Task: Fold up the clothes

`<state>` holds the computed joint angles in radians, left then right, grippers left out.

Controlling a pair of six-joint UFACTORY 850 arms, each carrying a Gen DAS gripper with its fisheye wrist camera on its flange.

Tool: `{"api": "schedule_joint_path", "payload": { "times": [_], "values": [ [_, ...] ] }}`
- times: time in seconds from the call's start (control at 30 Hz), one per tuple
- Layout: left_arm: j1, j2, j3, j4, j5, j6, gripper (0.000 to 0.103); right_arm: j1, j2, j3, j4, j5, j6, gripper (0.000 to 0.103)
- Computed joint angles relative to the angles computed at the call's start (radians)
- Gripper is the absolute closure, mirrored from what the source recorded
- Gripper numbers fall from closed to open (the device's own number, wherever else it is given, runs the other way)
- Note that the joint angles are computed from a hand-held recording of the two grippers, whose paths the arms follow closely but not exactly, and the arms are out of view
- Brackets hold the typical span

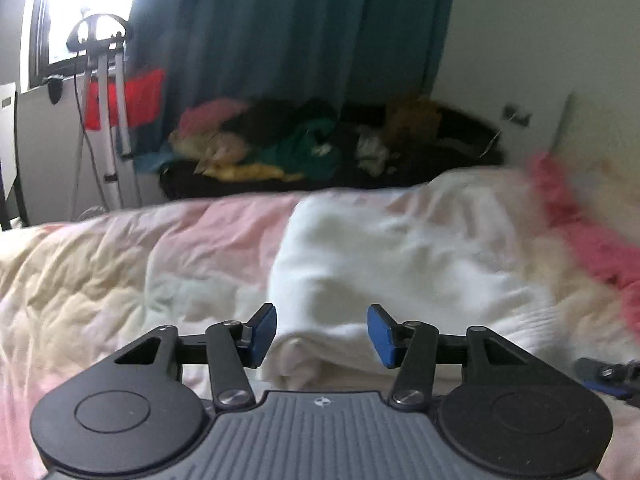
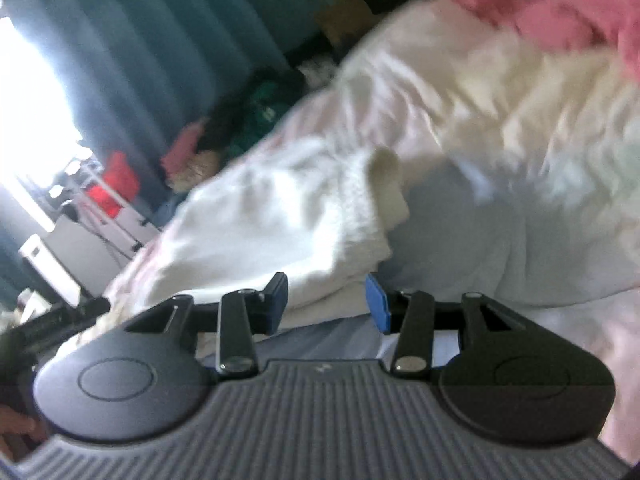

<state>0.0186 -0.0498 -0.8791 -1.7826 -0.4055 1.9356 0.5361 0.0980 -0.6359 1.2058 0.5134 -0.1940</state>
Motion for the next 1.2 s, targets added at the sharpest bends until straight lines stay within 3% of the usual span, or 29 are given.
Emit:
{"api": "schedule_joint_path", "payload": {
  "times": [0.13, 0.23, 0.3, 0.37, 0.4, 0.47, 0.63, 0.83, 1.0, 1.2],
  "values": [
    [0.045, 0.187, 0.088, 0.152, -0.091, -0.104, 0.043, 0.099, 0.135, 0.019, 0.158, 0.050, -0.235, 0.056],
    [0.063, 0.344, 0.166, 0.190, -0.117, -0.106, 0.034, 0.179, 0.195, -0.008, 0.324, 0.130, -0.457, 0.035],
    [0.089, 0.438, 0.207, 0.230, -0.156, -0.150, 0.023, 0.239, 0.224, -0.019, 0.387, 0.194, -0.545, 0.015],
    [0.133, 0.518, 0.248, 0.234, -0.229, -0.144, 0.005, 0.303, 0.253, -0.015, 0.372, 0.248, -0.576, 0.016],
    [0.160, 0.554, 0.269, 0.231, -0.275, -0.134, 0.002, 0.334, 0.265, -0.013, 0.365, 0.273, -0.587, 0.017],
    [0.212, 0.622, 0.307, 0.233, -0.351, -0.124, 0.000, 0.398, 0.281, -0.009, 0.359, 0.333, -0.598, 0.017],
    [0.290, 0.752, 0.402, 0.235, -0.363, -0.119, 0.000, 0.532, 0.256, -0.005, 0.379, 0.503, -0.588, 0.016],
    [0.378, 0.793, 0.487, 0.185, -0.380, -0.080, 0.000, 0.587, 0.167, 0.022, 0.362, 0.606, -0.514, 0.016],
    [0.365, 0.784, 0.545, 0.051, -0.310, 0.081, 0.000, 0.571, 0.094, 0.037, 0.333, 0.629, -0.436, 0.016],
    [0.345, 0.717, 0.600, -0.126, -0.338, 0.295, 0.000, 0.574, -0.001, 0.048, 0.315, 0.705, -0.318, 0.016]
  ]
}}
